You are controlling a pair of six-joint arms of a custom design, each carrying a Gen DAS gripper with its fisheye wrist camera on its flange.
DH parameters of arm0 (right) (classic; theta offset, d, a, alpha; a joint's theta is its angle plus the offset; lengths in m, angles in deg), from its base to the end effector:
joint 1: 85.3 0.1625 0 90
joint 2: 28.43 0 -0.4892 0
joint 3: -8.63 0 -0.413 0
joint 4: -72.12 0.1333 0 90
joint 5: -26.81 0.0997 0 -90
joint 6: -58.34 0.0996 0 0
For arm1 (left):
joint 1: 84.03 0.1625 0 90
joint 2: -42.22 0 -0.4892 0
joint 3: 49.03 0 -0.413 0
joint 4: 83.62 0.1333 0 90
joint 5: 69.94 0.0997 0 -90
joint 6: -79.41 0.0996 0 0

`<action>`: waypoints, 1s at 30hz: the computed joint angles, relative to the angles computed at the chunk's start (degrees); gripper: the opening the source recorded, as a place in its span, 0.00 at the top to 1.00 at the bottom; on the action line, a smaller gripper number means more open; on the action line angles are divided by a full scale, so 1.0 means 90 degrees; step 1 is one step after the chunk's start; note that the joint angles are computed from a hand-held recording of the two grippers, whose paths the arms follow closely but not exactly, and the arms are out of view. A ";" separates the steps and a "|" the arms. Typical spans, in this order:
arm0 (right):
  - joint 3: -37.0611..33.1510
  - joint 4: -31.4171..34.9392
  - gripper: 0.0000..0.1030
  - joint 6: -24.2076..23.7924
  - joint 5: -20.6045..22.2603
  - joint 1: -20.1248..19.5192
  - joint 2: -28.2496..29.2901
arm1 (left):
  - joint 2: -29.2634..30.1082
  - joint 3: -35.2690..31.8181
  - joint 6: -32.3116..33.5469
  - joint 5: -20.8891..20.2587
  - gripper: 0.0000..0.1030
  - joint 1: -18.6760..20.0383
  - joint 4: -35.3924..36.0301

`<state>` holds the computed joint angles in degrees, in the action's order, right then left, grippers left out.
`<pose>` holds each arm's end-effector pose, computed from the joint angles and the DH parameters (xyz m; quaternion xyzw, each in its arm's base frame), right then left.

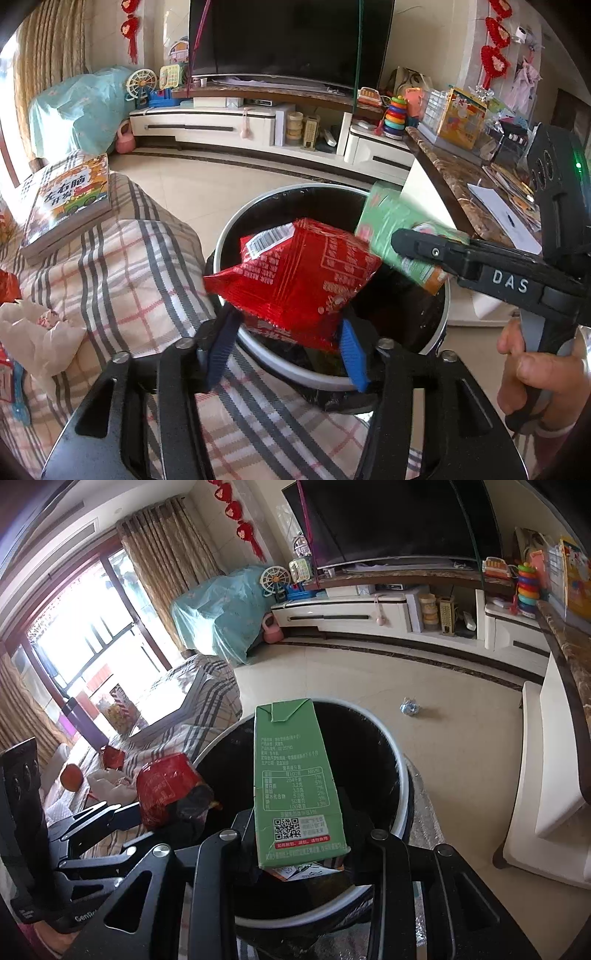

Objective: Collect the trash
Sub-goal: 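Open the left gripper to drop the red bag while the right gripper releases the green carton, then move both open grippers away from the bin back over the bed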

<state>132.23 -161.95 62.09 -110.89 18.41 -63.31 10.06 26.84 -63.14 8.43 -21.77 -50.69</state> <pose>0.1817 -0.4934 0.0733 -0.1168 -0.8232 0.4742 0.2895 -0.1613 -0.6363 0.0196 0.5224 0.8388 -0.1068 0.1101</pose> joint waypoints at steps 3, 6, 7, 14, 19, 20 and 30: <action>0.0069 -0.0038 0.54 0.0132 0.0077 -0.0041 -0.0047 | -0.0062 0.0039 -0.0020 0.0083 0.40 0.0036 -0.0017; 0.0095 -0.0192 0.47 0.0147 0.0011 -0.0006 -0.0005 | -0.0148 0.0118 -0.0052 0.0117 0.36 0.0087 -0.0042; 0.0107 -0.0217 0.47 0.0165 0.0020 0.0001 0.0001 | -0.0175 0.0147 -0.0066 0.0129 0.35 0.0106 -0.0058; 0.0008 -0.0634 0.25 0.0088 -0.0112 0.0256 0.0272 | -0.0549 0.0477 -0.0190 0.0190 0.30 0.0385 -0.0183; -0.0243 -0.1002 0.25 -0.0080 -0.0169 0.0517 0.0573 | -0.0896 0.0680 -0.0345 0.0181 0.30 0.0681 -0.0270; -0.0286 -0.1004 0.24 -0.0057 -0.0144 0.0553 0.0619 | -0.0937 0.0684 -0.0352 0.0171 0.30 0.0723 -0.0264; -0.0868 -0.0428 0.18 0.0087 0.0099 0.0877 0.1052 | -0.1500 0.0826 -0.0316 0.0029 0.30 0.1259 -0.0461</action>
<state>124.41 -165.80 62.87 -109.99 26.30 -53.84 -3.44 34.27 -65.98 8.69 -10.44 -54.84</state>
